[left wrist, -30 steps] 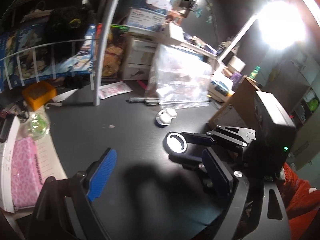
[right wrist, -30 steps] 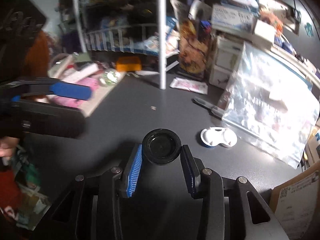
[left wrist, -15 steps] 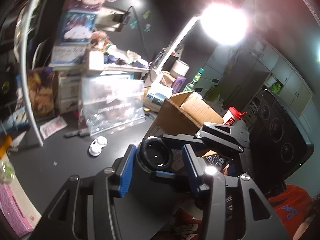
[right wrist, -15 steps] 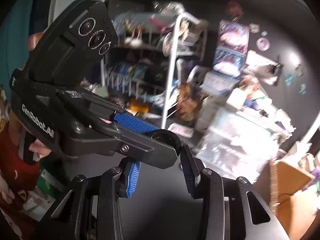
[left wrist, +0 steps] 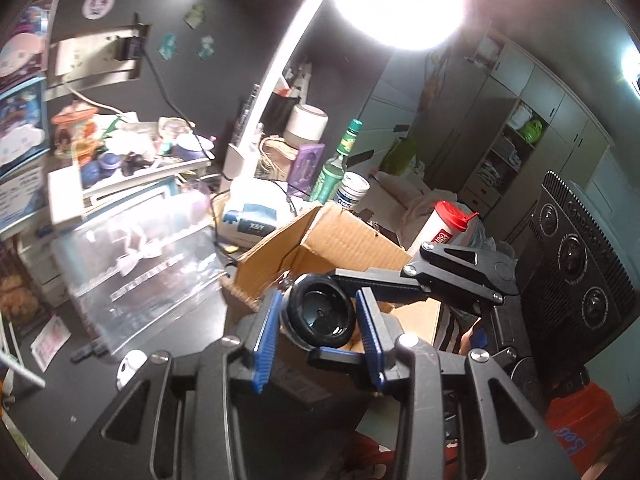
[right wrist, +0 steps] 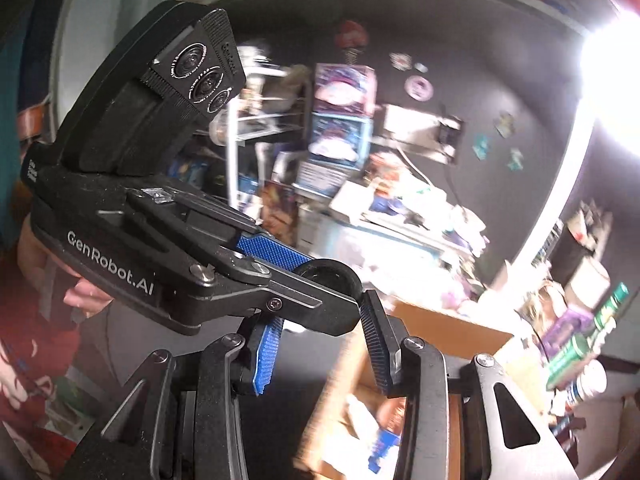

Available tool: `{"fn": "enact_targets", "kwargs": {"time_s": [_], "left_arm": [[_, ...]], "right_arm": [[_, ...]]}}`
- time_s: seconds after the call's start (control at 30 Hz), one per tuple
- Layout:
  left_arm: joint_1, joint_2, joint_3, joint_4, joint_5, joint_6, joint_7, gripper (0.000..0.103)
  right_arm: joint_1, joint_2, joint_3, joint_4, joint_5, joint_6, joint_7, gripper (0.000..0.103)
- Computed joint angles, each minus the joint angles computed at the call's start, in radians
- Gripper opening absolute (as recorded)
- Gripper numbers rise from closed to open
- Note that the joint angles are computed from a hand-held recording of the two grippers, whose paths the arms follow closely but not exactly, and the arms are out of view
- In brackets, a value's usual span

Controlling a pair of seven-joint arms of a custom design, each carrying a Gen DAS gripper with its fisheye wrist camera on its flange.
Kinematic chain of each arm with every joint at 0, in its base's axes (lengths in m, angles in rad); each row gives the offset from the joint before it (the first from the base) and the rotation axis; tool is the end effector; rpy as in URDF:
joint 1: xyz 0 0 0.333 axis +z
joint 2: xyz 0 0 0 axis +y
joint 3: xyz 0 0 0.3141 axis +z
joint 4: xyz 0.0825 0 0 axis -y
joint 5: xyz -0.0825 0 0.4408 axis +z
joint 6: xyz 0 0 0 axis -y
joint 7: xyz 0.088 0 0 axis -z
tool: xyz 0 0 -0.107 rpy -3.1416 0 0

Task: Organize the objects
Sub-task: 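Carry the black lid into the box and release it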

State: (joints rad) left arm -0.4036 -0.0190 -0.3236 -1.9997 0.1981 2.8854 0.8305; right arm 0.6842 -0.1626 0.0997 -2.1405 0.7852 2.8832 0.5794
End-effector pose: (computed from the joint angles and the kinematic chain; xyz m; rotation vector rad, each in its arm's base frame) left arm 0.4786 -0.4429 0.5499 -1.7352 2.0319 -1.2797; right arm 0.4518 0.3965 0.5453 -2.1264 0.4976 -0.4030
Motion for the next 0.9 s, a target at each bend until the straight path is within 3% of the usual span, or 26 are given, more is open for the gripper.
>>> {"fn": "enact_targets", "kwargs": {"time_s": [0.27, 0.43, 0.47, 0.5, 0.57, 0.6, 0.7, 0.9], "left_arm": [[-0.041, 0.203, 0.027, 0.23, -0.129, -0.11, 0.161, 0.035], [-0.074, 0.26, 0.055, 0.303, -0.14, -0.162, 0.179, 0.035], [-0.08, 0.262, 0.06, 0.309, -0.137, -0.17, 0.176, 0.044], [-0.088, 0.261, 0.068, 0.312, -0.125, -0.178, 0.165, 0.061], [-0.118, 0.242, 0.101, 0.3, -0.035, -0.18, 0.094, 0.075], [-0.127, 0.231, 0.109, 0.295, 0.005, -0.186, 0.068, 0.075], [-0.116, 0.198, 0.102, 0.265, 0.036, -0.176, 0.039, 0.076], [-0.097, 0.097, 0.097, 0.172, 0.209, -0.17, -0.127, 0.082]], "right_arm": [[-0.102, 0.053, -0.011, 0.058, -0.088, -0.121, 0.124, 0.035], [-0.151, 0.073, 0.005, 0.078, -0.127, -0.178, 0.176, 0.035], [-0.159, 0.076, 0.009, 0.081, -0.146, -0.189, 0.191, 0.035], [-0.165, 0.077, 0.013, 0.081, -0.161, -0.195, 0.203, 0.035], [-0.174, 0.079, 0.02, 0.079, -0.2, -0.197, 0.235, 0.043], [-0.176, 0.08, 0.022, 0.078, -0.206, -0.192, 0.24, 0.049], [-0.178, 0.077, 0.024, 0.072, -0.214, -0.183, 0.244, 0.049], [-0.171, 0.064, 0.027, 0.063, -0.235, -0.169, 0.259, 0.049]]}}
